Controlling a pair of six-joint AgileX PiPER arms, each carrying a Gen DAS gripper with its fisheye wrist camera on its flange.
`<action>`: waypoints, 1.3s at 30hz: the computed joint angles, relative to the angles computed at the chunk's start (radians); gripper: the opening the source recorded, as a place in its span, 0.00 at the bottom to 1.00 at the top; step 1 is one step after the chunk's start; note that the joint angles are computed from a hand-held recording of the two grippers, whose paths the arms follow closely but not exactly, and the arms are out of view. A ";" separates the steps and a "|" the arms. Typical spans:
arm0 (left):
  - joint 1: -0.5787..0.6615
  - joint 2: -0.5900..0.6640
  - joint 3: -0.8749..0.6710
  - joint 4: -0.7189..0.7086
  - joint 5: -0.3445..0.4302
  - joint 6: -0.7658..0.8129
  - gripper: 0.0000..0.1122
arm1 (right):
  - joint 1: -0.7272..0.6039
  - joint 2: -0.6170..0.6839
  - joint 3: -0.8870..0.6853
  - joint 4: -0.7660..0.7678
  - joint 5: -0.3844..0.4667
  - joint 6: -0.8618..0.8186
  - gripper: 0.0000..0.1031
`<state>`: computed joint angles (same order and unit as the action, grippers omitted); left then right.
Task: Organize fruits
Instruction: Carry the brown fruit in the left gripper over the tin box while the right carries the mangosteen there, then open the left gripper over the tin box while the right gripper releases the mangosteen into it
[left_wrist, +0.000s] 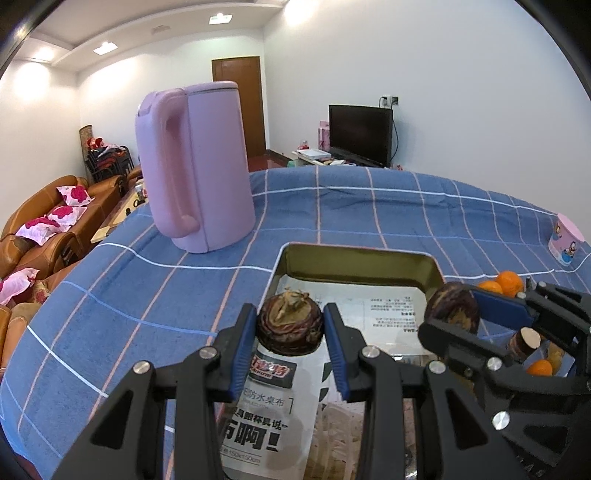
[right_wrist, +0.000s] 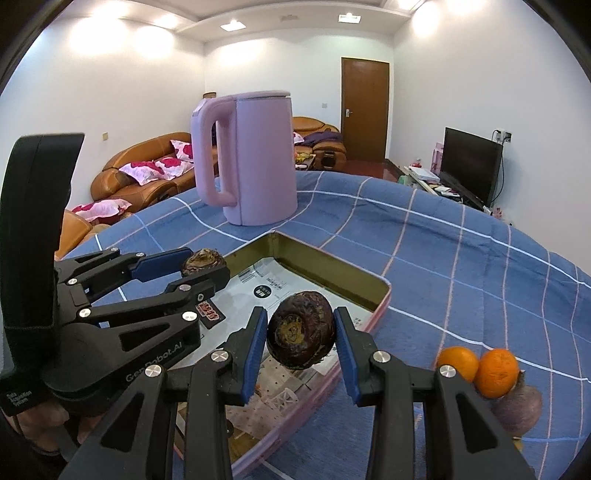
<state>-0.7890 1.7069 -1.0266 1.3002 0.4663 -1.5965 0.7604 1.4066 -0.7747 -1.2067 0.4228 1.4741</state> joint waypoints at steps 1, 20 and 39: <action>0.000 0.001 0.000 0.000 0.001 0.001 0.35 | -0.001 0.004 -0.001 0.000 -0.002 0.000 0.38; 0.014 0.007 -0.009 -0.077 -0.001 0.073 0.38 | -0.011 0.053 -0.018 0.074 -0.013 -0.076 0.41; -0.284 -0.032 -0.009 0.051 0.106 -0.116 0.69 | 0.278 -0.536 0.357 0.076 0.550 0.123 0.73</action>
